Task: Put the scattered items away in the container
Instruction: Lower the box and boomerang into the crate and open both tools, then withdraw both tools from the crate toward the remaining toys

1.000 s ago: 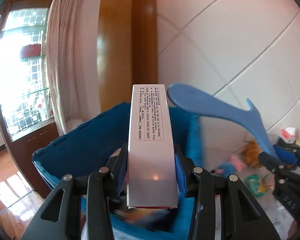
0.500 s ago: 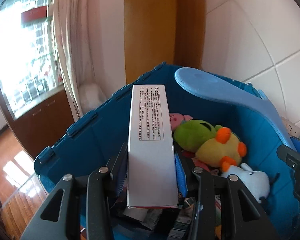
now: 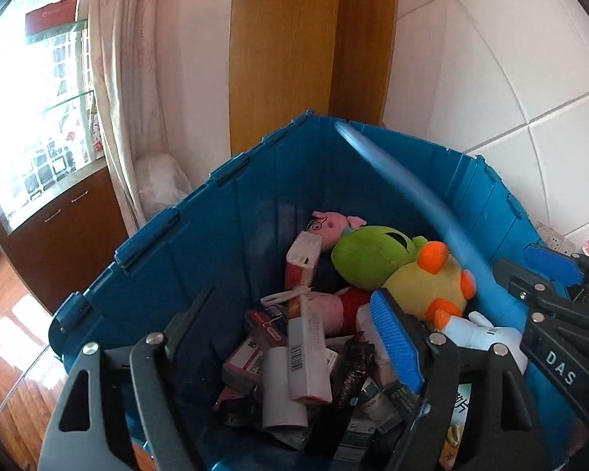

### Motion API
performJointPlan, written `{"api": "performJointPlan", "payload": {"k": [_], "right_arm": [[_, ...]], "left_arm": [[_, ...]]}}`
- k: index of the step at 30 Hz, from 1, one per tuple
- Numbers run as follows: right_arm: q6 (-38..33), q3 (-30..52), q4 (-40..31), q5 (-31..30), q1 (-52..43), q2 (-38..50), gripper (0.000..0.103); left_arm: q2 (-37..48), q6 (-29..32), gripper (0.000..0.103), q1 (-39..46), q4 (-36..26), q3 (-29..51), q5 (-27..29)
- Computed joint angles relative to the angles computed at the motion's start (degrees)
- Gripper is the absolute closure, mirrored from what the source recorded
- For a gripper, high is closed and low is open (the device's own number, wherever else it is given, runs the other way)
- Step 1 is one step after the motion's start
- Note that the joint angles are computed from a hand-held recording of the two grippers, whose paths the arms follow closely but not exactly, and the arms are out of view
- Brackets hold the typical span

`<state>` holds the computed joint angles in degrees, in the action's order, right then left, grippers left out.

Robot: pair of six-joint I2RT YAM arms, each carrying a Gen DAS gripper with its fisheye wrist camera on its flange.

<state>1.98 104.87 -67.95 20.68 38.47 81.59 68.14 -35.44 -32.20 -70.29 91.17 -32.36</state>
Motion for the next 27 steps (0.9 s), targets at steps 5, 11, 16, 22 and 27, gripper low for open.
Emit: {"api": "performJointPlan", "payload": {"k": [5,11,16,22,27], "right_arm": [[0.5,-0.5,0.1,-0.3,0.6,-0.8,0.057],[0.7,-1.6,-0.7,0.1,1.2,-2.7,0.057],[0.6,-2.1,-1.5,0.2,0.2,-4.8,0.056],[-1.0,-3.8,-2.4,-1.7,-4.4,-9.9,0.051],[-4.4,-4.2,-4.0,-5.9,-11.8,-15.2,0.051]], "left_arm": [[-0.1,-0.3,0.025,-0.4,-0.4,0.1,-0.2],[0.3,-2.3,0.025,-2.8,-1.5,0.9,-1.3],[1.7,-4.4,0.025,-6.8,-3.3,3.2,-3.5],[5.7,-9.0,0.025,-14.5,-7.1,9.1,-8.3],[12.4,-14.4,0.025,-24.0,-12.3,18.1,-14.0]]}}
